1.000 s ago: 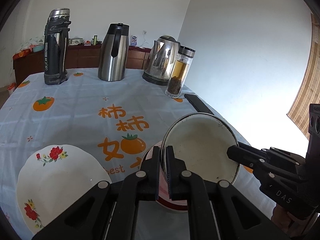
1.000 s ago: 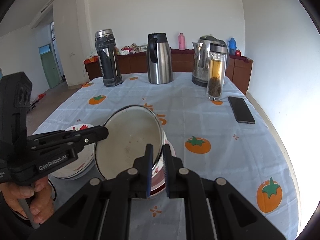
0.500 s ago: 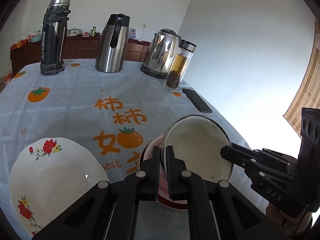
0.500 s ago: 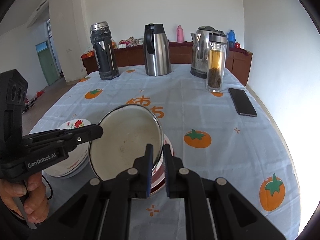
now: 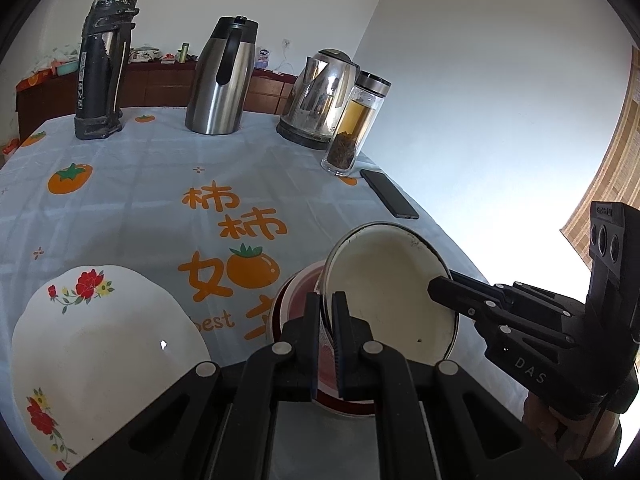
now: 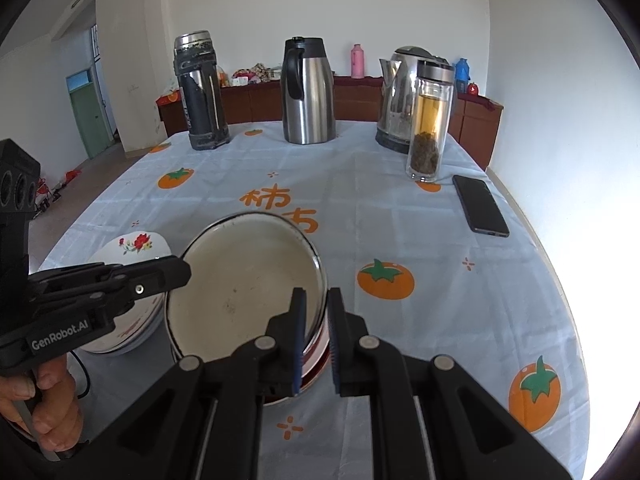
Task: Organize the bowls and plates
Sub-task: 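Lower the enamel bowl into the pink bowl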
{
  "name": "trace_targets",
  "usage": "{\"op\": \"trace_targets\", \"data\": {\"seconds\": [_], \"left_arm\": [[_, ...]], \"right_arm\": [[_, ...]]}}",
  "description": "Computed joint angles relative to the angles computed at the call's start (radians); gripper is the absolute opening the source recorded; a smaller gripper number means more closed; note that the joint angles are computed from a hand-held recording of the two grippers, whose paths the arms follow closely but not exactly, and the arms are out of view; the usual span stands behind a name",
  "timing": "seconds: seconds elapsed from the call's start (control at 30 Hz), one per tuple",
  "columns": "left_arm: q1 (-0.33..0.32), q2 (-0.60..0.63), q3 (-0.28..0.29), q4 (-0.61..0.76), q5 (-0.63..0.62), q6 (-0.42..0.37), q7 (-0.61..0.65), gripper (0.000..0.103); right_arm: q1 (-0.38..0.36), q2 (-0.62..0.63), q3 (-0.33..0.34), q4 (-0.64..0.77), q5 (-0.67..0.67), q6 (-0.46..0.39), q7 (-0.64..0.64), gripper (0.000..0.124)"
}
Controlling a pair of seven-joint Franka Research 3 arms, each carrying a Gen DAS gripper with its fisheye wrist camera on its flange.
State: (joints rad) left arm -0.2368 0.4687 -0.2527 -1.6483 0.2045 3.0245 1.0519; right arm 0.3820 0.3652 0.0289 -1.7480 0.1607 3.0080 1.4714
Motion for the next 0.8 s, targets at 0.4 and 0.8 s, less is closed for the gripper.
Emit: {"op": "trace_targets", "data": {"seconds": [0.4,0.8], "left_arm": [[0.039,0.009,-0.053,0.009,-0.052,-0.026,0.052,0.007],[0.091,0.024,-0.129,0.018,-0.155,-0.055,0.154,0.008]], "right_arm": [[0.03,0.032,-0.043,0.065,-0.074,-0.061,0.038,0.012],[0.034,0.051,-0.058,0.112,-0.144,-0.121,0.061,0.012]]}}
